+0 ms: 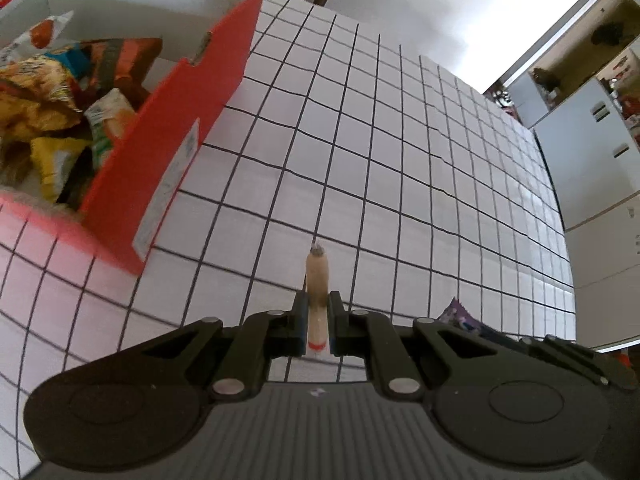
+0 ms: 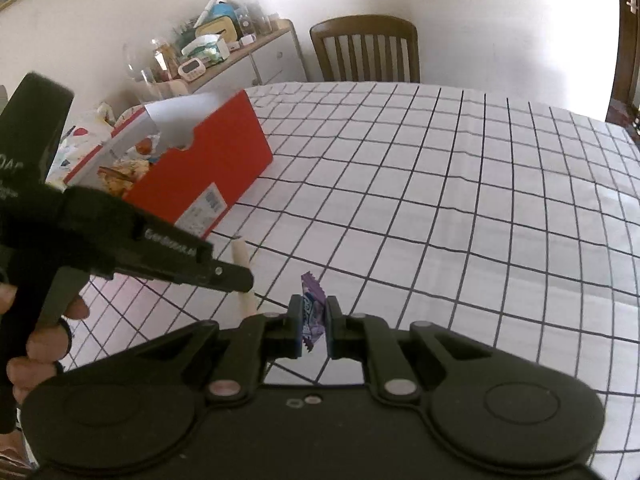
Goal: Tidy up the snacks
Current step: 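Carry the wooden stick and purple candy over the red box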
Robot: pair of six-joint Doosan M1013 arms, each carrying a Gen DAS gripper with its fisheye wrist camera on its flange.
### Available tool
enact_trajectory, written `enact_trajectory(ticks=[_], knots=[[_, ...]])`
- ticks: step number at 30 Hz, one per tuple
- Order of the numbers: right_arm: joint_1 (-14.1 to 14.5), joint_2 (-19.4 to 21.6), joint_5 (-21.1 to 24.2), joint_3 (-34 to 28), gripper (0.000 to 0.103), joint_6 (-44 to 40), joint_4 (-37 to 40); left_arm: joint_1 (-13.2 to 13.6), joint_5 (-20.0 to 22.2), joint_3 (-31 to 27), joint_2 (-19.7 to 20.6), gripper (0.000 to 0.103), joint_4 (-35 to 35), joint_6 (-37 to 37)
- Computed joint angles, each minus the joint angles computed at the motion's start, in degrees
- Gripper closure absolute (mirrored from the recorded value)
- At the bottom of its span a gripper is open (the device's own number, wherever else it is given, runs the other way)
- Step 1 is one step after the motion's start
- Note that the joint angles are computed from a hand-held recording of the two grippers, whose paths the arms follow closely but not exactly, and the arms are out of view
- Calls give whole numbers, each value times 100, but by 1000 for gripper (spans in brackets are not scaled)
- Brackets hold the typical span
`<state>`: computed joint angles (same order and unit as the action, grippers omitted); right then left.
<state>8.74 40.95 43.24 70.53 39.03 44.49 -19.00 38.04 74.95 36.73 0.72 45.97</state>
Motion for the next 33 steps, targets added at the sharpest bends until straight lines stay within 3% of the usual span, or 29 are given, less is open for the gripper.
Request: enact_trajectory(ticks=[10,21,33], knots=[[44,-343,-184,363,95,-371,225,-67,-615,716,-588,94,330,-142],[188,-522,-190,374,95,-827,529,80,-1062,1245,-1191,94,340,-200],[550,-433,-229,-25,94,-1057,709,407,-1121,1341,-1568,94,1054,-541]])
